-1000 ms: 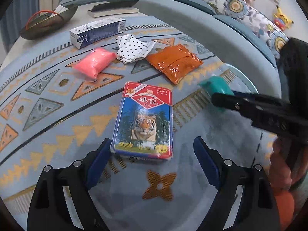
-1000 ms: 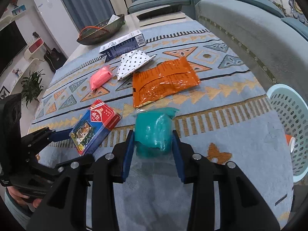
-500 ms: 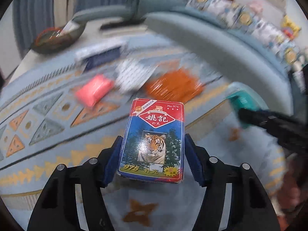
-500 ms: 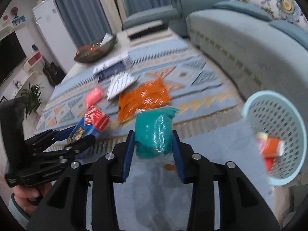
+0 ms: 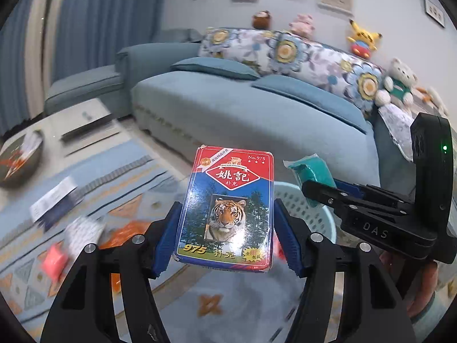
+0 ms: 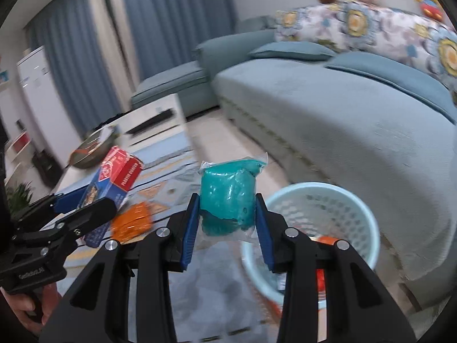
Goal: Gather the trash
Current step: 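Drop the green packet into the basket with right tool while left tool drops the card box, then move both open tools back toward the pink packet and polka-dot bag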
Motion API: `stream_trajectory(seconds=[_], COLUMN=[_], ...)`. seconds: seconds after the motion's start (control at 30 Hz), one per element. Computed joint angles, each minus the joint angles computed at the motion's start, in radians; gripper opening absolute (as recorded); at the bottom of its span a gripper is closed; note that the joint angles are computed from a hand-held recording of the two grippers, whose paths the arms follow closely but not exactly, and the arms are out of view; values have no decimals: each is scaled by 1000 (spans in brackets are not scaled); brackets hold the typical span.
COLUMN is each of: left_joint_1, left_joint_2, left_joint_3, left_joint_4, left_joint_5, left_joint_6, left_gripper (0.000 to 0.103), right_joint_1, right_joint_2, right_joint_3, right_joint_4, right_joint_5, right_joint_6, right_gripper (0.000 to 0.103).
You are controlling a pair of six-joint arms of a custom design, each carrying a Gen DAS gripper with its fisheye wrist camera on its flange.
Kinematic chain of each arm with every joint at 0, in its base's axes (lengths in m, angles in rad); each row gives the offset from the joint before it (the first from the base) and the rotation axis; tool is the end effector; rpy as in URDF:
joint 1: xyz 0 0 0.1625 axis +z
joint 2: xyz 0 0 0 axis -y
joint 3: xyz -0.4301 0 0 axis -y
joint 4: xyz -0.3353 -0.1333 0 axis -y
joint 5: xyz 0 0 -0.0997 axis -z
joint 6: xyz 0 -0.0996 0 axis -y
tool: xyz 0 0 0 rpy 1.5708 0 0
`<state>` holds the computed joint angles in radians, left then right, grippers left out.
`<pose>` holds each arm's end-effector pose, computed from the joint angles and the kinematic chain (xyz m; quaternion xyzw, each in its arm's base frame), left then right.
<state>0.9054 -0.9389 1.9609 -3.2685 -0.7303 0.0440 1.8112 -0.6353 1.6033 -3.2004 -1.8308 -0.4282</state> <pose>-0.1753 -0.5594 0.2340 0.1723 0.8547 -0.4058 0.2740 0.2651 -0.6291 0.1268 0.2679 -0.8997 0.3091 0.1523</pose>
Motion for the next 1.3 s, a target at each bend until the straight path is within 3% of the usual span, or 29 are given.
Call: stream_trajectory(seconds=[0.4, 0.5, 0.57, 0.6, 0.67, 0.97, 1.2, 1.3], left_joint_1=[92, 105, 109, 109, 106, 27, -105, -178], left_joint_2=[226, 263, 266, 262, 251, 103, -83, -189], left_joint_3=[-277, -318, -313, -301, -284, -99, 96, 179], left_joint_4=[211, 234, 224, 206, 194, 131, 146, 218], left_joint_5=[-118, -119, -119, -124, -138, -89, 67, 156], left_joint_6=[-69, -84, -94, -96, -97, -193, -375, -493], left_gripper=[61, 63, 80, 81, 82, 82, 82, 82], right_joint_1=[-112, -131, -139, -139, -138, -105, -10, 41], right_joint_2=[47, 56, 59, 59, 53, -41, -127, -154], right_joint_3=[-119, -138, -143, -141, -128, -37, 41, 66], right_joint_4=[125, 170, 173, 174, 158, 166, 205, 228], right_joint_5=[-149, -147, -153, -154, -157, -77, 1, 23], right_joint_6=[148, 186, 190, 193, 194, 195, 156, 127], right_gripper=[35, 35, 36, 42, 47, 47, 47, 50])
